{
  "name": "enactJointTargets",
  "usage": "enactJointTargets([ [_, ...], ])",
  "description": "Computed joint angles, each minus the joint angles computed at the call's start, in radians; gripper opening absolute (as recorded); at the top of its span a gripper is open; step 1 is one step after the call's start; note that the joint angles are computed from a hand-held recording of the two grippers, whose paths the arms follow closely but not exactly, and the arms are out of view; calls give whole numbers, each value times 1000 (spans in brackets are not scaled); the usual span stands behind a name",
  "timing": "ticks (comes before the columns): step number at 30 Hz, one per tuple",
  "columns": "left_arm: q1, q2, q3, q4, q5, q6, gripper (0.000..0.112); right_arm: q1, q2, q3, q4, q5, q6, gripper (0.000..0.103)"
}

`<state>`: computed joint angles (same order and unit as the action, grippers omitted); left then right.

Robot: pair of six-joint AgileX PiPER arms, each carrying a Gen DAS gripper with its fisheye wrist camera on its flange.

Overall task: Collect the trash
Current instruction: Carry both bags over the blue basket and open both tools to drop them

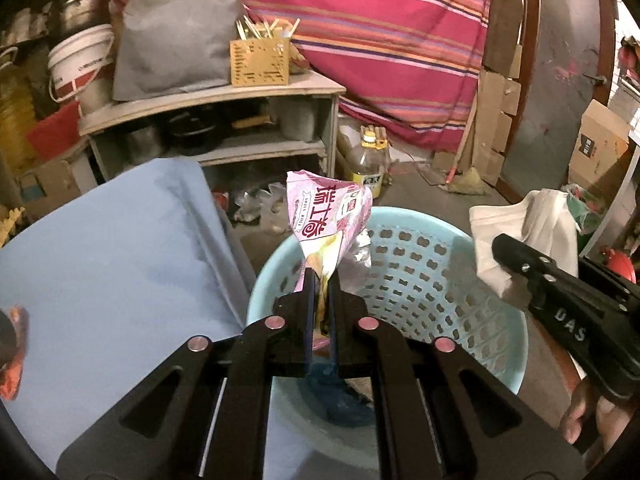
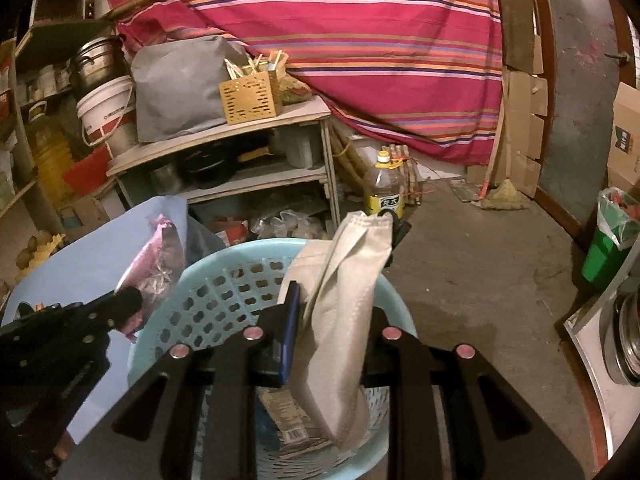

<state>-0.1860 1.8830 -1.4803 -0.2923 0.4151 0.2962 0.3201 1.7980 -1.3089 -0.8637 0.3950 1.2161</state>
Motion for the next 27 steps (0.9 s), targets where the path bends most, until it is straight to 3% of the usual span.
enactJointTargets([
  [2, -5, 19, -22, 34, 15, -31, 20, -5, 0, 4, 8, -3, -2, 23],
  [4, -3, 20, -17, 37, 18, -25, 39, -9, 1, 4, 19, -3, -14, 23],
  [7, -8, 0, 23, 73, -24, -40, 56, -10, 6, -2, 31, 2, -28, 23],
  [13, 25, -54, 87, 64, -79, -28, 78, 9, 18, -20, 44, 19, -46, 23],
  [18, 67, -85, 115, 50, -102, -19, 84, 27, 53, -63, 89, 42, -101, 28],
  [19, 78, -90, 121, 53, -106, -20, 85, 34, 61, -74, 83, 56, -94, 37],
  [20, 87, -94, 126, 56, -108, -20, 85, 38, 73, -92, 101, 68, -108, 53],
  [22, 107, -102, 134, 64, -108, -23, 85, 35, 81, -103, 115, 67, -114, 66],
  [25, 138, -115, 142, 64, -101, -15, 85, 48, 112, -150, 151, 115, -146, 67],
  [27, 163, -127, 153, 56, -102, 4, 85, 65, 129, -175, 133, 158, -128, 74],
])
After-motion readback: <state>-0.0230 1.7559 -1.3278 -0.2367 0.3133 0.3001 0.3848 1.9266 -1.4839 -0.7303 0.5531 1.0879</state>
